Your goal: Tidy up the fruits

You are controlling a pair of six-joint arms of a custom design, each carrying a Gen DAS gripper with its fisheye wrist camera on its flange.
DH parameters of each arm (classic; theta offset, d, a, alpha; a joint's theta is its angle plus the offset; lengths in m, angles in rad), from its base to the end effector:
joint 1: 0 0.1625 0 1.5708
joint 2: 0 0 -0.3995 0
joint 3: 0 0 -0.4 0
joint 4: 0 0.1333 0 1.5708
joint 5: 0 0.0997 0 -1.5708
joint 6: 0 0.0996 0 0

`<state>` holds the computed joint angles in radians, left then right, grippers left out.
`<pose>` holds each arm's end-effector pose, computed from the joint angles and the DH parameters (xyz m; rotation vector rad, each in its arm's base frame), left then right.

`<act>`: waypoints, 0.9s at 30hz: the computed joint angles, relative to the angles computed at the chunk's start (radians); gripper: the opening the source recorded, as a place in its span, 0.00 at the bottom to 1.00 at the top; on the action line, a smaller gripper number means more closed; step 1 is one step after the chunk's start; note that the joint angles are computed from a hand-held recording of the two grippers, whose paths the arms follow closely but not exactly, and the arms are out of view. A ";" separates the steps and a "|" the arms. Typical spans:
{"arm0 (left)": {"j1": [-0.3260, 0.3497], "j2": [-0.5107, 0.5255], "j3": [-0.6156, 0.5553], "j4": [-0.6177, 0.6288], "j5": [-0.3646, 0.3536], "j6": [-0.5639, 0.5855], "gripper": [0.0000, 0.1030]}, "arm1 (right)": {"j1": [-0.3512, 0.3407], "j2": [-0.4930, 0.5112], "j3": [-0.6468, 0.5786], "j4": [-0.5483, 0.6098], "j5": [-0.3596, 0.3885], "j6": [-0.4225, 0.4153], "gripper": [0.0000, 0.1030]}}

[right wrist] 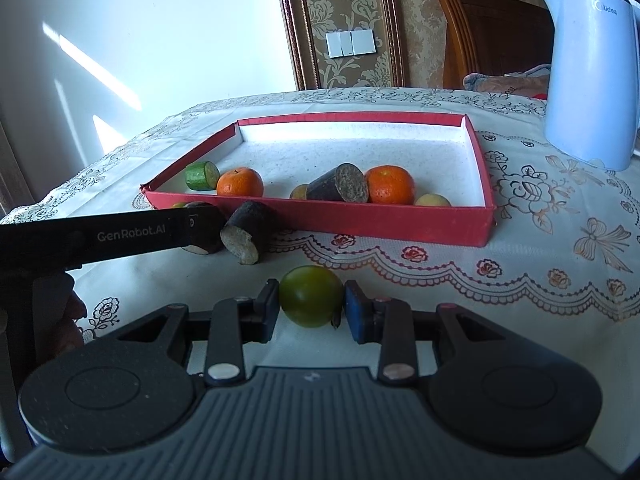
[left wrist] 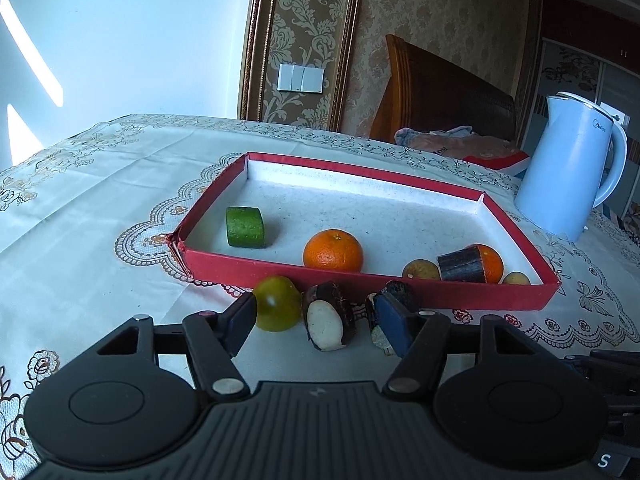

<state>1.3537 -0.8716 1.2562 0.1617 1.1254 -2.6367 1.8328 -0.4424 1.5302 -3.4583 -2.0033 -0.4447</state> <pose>0.0314 -0.6755 0.1863 0.5393 2.2589 -1.2073 0.2649 -0.6342 -0.0122 0.6404 -2.3999 0.9913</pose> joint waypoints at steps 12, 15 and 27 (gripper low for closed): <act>-0.020 0.020 -0.001 -0.059 -0.085 0.024 0.64 | 0.001 0.003 -0.002 0.001 -0.005 -0.001 0.32; -0.019 0.023 -0.006 -0.060 -0.087 0.017 0.64 | 0.001 0.004 -0.003 -0.001 -0.005 -0.002 0.32; -0.022 0.044 -0.034 -0.058 -0.120 0.021 0.64 | 0.002 0.007 -0.006 -0.002 -0.009 -0.005 0.32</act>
<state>1.3315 -0.8275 1.2226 0.1035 1.0051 -2.6157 1.8345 -0.4353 1.5241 -3.4602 -2.0122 -0.4496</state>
